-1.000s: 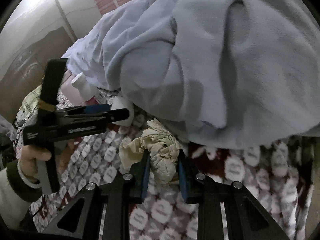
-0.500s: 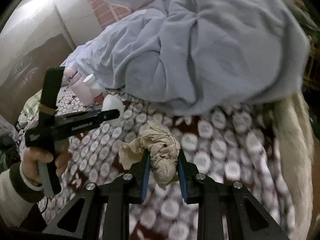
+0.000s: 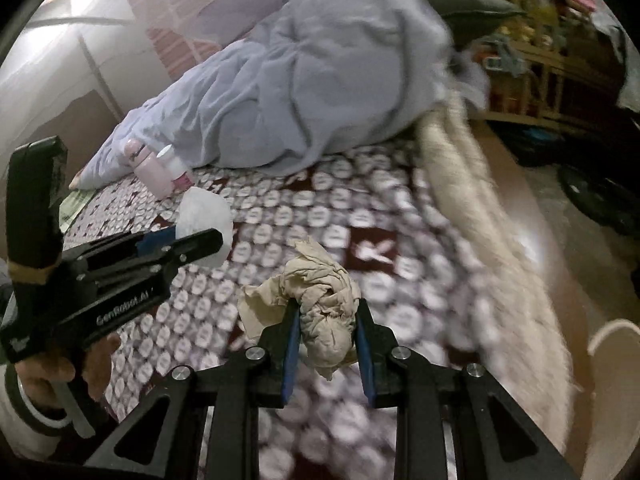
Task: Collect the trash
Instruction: 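Carry the foam block and beige cloth over the white bucket and open both grippers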
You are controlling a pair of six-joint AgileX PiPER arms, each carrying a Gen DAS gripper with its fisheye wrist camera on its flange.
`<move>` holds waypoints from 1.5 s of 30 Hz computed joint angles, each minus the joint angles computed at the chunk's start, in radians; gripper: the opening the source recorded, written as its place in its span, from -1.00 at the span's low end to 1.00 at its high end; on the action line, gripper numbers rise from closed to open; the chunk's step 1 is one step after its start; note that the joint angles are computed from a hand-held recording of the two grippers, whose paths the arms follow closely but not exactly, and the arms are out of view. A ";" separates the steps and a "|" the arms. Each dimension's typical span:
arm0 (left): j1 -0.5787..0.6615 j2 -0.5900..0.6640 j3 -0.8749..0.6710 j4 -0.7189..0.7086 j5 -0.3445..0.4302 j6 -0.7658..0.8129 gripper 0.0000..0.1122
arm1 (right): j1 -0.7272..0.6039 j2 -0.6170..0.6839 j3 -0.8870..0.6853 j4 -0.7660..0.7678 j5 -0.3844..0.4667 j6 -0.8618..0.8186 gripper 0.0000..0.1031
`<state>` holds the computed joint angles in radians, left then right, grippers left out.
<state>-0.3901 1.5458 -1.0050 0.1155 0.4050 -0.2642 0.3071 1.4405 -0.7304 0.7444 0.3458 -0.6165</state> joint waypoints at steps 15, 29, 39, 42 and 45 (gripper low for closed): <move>-0.330 0.161 -0.228 0.132 0.095 -0.221 -0.59 | -0.587 -0.248 0.196 0.129 0.220 -0.322 -0.53; -0.489 0.393 -0.564 0.073 0.227 -0.161 -0.58 | -1.133 -0.170 0.180 0.184 0.396 -0.640 -0.53; -0.549 0.585 -0.890 -0.138 0.359 0.011 -0.53 | -1.323 -0.044 0.124 0.199 0.393 -0.722 -0.53; -0.559 0.639 -0.979 -0.192 0.394 0.045 -0.44 | -1.354 -0.020 0.110 0.197 0.393 -0.731 -0.53; -0.557 0.689 -1.061 -0.244 0.431 0.071 -0.30 | -1.377 -0.005 0.098 0.195 0.382 -0.730 -0.53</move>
<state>-0.9470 2.2350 -2.0665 -0.1286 0.8356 -0.1936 -1.0698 1.4357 -0.6319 0.9394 0.7278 -1.3467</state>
